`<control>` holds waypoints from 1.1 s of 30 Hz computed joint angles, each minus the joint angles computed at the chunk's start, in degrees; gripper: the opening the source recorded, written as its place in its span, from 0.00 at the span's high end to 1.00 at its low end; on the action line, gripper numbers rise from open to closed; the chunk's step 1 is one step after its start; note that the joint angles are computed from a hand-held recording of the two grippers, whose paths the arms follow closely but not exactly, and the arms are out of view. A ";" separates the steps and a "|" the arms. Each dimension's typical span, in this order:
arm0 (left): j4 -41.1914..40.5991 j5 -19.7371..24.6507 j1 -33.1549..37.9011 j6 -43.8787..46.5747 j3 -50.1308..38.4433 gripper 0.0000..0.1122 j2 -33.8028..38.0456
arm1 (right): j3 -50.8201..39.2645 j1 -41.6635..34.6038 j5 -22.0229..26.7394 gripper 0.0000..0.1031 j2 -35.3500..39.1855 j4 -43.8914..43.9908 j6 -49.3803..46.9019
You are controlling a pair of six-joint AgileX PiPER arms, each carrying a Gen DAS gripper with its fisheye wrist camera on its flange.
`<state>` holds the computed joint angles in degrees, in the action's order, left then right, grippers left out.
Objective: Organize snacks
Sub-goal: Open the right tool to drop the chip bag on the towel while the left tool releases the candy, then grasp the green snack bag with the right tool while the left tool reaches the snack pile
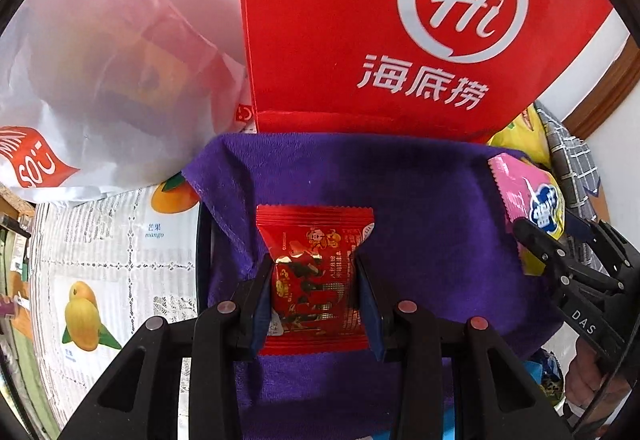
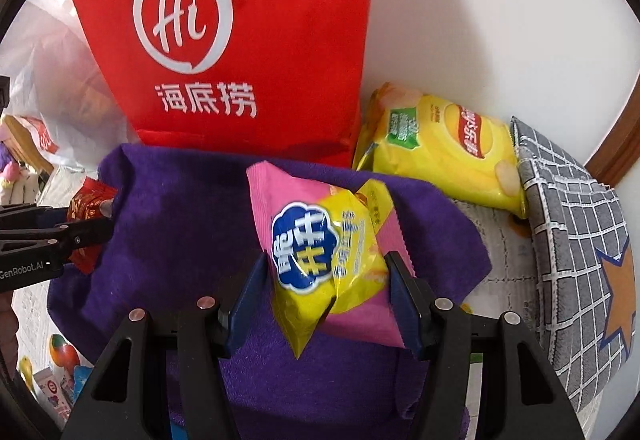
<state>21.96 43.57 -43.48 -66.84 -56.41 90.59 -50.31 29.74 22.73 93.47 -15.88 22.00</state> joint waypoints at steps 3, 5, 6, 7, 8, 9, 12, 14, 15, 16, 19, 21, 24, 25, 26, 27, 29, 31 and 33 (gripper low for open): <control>-0.61 0.52 0.03 0.51 -0.44 0.67 0.65 | -0.60 0.18 1.18 0.42 0.75 -0.25 0.57; -0.91 0.50 0.16 0.89 -0.75 0.67 1.28 | -0.71 0.49 1.52 0.43 0.83 -1.96 2.43; -1.07 0.54 0.26 1.07 -0.95 0.67 1.69 | -0.86 0.76 1.55 0.43 0.93 -2.64 3.23; -1.24 0.55 0.25 1.17 -1.55 0.67 2.51 | -0.70 0.97 1.51 0.43 0.61 -2.97 3.57; -1.49 0.53 0.20 1.33 -1.98 0.67 3.11 | -0.62 1.23 1.60 0.43 0.36 -3.26 3.87; -1.61 0.06 0.32 1.40 -2.03 0.67 3.60 | -0.65 1.36 1.74 0.43 0.24 -3.30 3.76; -1.88 0.00 0.08 1.51 -3.04 0.67 4.77 | -0.87 1.29 2.21 0.43 -0.18 -2.36 2.31; -1.79 0.09 -0.30 1.53 -3.40 0.67 4.99 | -1.11 1.77 3.05 0.41 -0.96 -2.58 2.64; -1.57 0.23 -0.67 1.27 -3.74 0.67 5.24 | -0.94 2.00 3.12 0.39 -1.63 -3.09 3.17; -1.26 0.35 -0.98 1.04 -3.94 0.67 5.29 | -0.79 2.28 3.21 0.39 -2.18 -3.58 3.76; -0.59 0.50 -1.57 1.05 -4.38 0.66 5.48 | -0.24 3.11 3.15 0.35 -4.47 -4.90 4.79; -0.56 0.55 -1.89 1.28 -4.85 0.62 5.57 | -0.10 3.90 3.19 0.29 -5.49 -7.03 6.79; 0.67 -0.46 -2.46 -0.01 -4.69 0.48 4.55 | 0.10 5.04 3.42 0.26 -6.97 -9.75 9.29; 1.43 -0.23 -2.90 -0.65 -4.66 0.45 4.11 | -0.13 5.70 3.97 0.26 -6.99 -11.14 10.56; 2.23 0.40 -3.44 -1.10 -4.88 0.44 3.80 | -0.35 6.37 4.77 0.25 -7.10 -12.51 11.89; 2.95 0.98 -3.99 -1.44 -5.06 0.44 3.51 | -0.66 7.42 5.93 0.25 -7.21 -14.78 14.34; 4.65 2.19 -5.35 -2.65 -5.51 0.43 2.76 | -0.66 8.68 7.09 0.24 -8.14 -16.84 16.96; 5.40 2.83 -5.60 -2.79 -5.70 0.43 1.80 | -0.78 9.35 7.65 0.23 -9.37 -16.06 17.21; 6.97 3.31 -6.54 -4.24 -5.51 0.43 0.62 | -0.74 10.37 9.10 0.21 -10.91 -15.68 17.82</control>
<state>28.93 46.88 -50.03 -71.08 -61.92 91.21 -51.05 40.11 31.83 82.56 -31.56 39.82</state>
